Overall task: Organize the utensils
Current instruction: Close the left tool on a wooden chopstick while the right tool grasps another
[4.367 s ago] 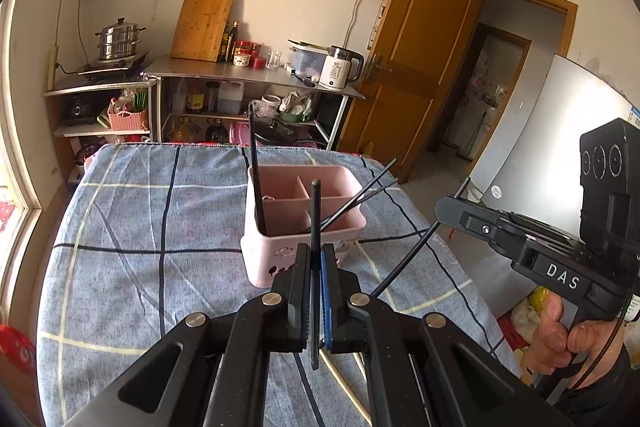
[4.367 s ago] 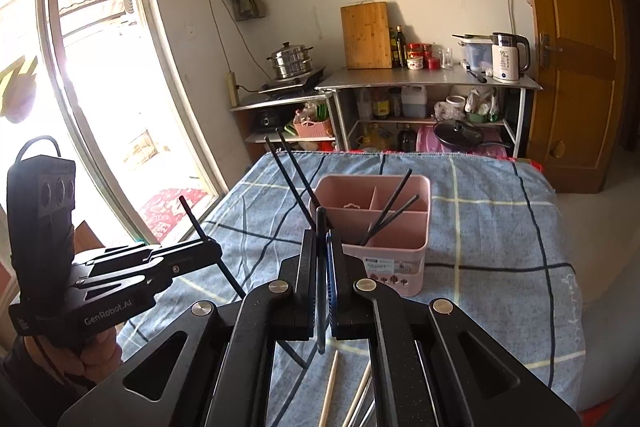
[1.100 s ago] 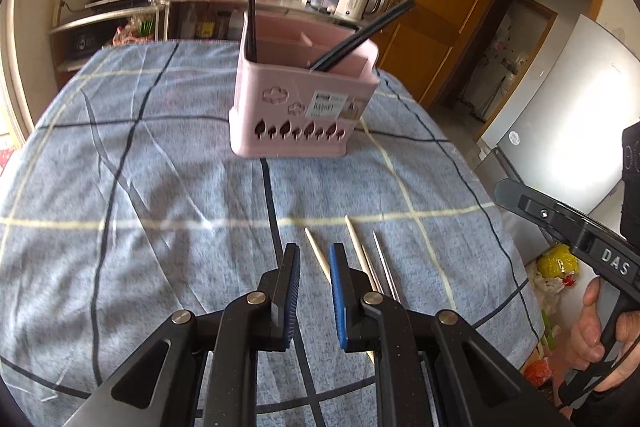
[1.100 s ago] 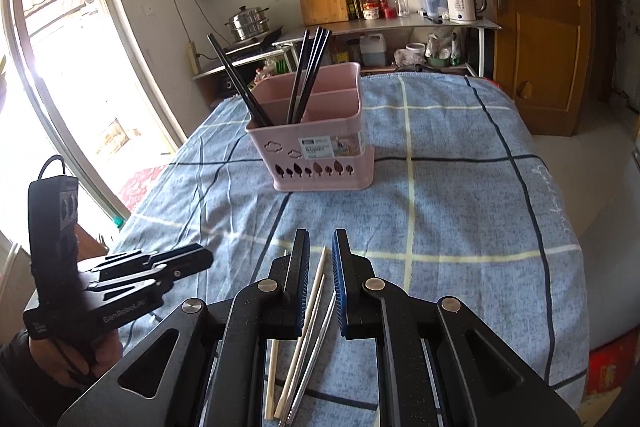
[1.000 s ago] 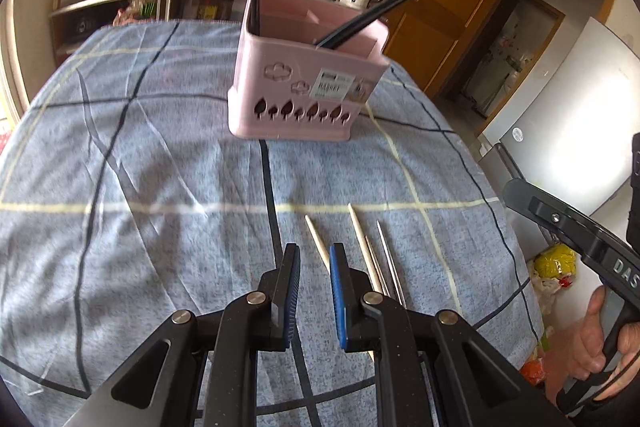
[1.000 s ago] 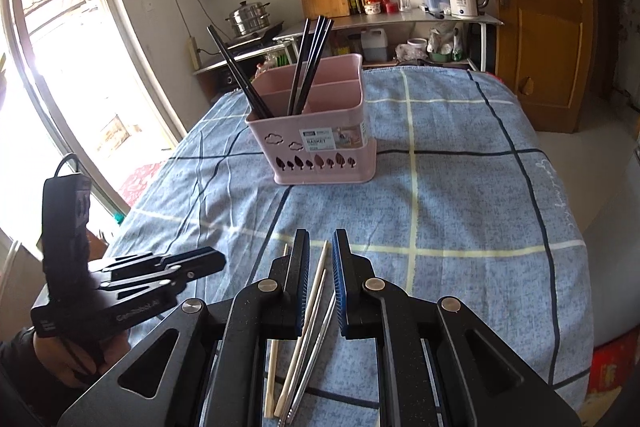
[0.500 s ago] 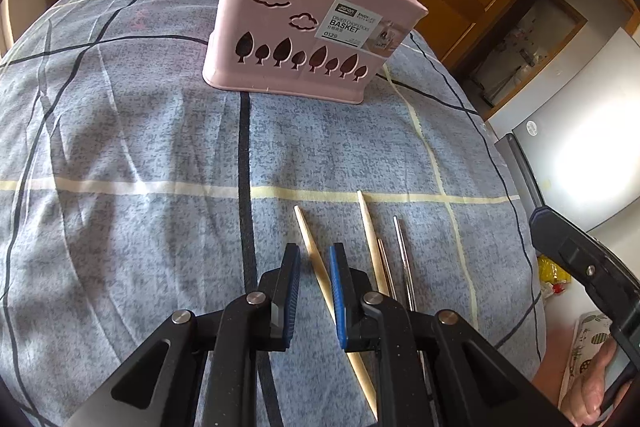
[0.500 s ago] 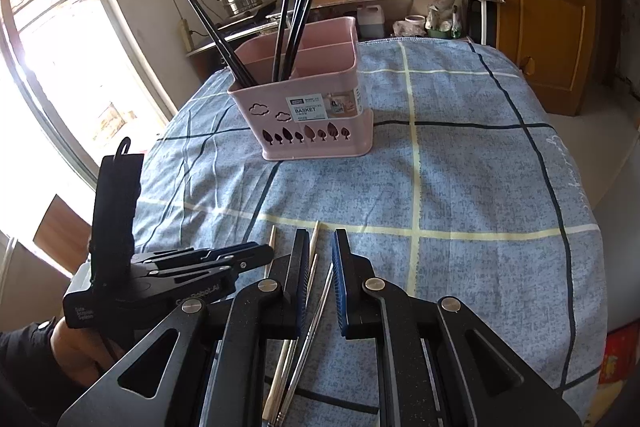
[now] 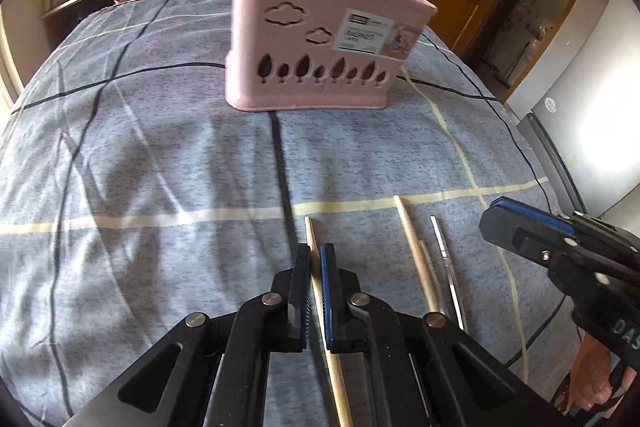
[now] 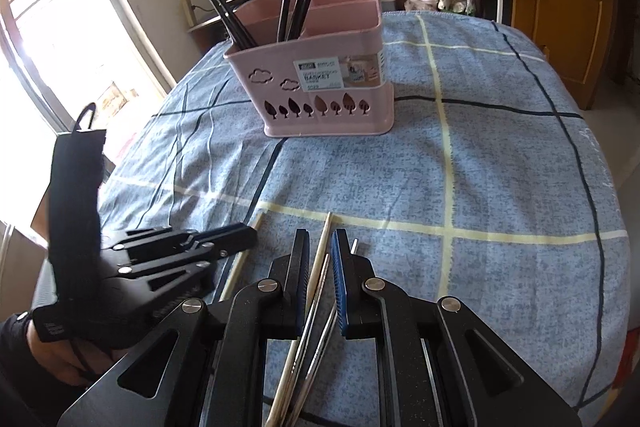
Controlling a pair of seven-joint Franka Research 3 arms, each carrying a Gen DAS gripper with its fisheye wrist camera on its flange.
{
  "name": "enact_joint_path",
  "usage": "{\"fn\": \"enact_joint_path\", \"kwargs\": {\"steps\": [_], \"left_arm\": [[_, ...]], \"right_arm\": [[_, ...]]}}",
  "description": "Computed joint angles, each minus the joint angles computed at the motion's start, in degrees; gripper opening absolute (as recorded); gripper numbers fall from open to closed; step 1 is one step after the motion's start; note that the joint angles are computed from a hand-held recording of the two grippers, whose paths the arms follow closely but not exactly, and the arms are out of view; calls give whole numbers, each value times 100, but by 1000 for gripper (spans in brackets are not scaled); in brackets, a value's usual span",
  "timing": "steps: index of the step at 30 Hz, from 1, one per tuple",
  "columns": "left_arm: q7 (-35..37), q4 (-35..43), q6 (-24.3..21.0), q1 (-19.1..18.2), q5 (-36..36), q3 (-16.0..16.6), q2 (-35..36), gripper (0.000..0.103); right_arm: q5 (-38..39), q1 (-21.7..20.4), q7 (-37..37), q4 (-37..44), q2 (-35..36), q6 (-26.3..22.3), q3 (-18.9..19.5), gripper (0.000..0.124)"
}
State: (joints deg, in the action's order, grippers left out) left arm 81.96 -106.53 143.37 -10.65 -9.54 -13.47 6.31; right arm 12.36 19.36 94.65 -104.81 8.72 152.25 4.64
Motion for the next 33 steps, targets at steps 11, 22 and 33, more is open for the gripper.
{"fn": "enact_joint_path", "kwargs": {"steps": [11,22,33], "left_arm": [[-22,-39,-188,202,-125,127,-53,5],[-186,287,-384,139,347,101,188,5],[-205,252,-263,159,348,60,73,5]], "right_arm": [[-257,108,119,864,771,-680,-86,12],[-608,232,359,1405,1127,-1200,-157,8],[-198,166,92,1275,930,-755,-26,5]]}}
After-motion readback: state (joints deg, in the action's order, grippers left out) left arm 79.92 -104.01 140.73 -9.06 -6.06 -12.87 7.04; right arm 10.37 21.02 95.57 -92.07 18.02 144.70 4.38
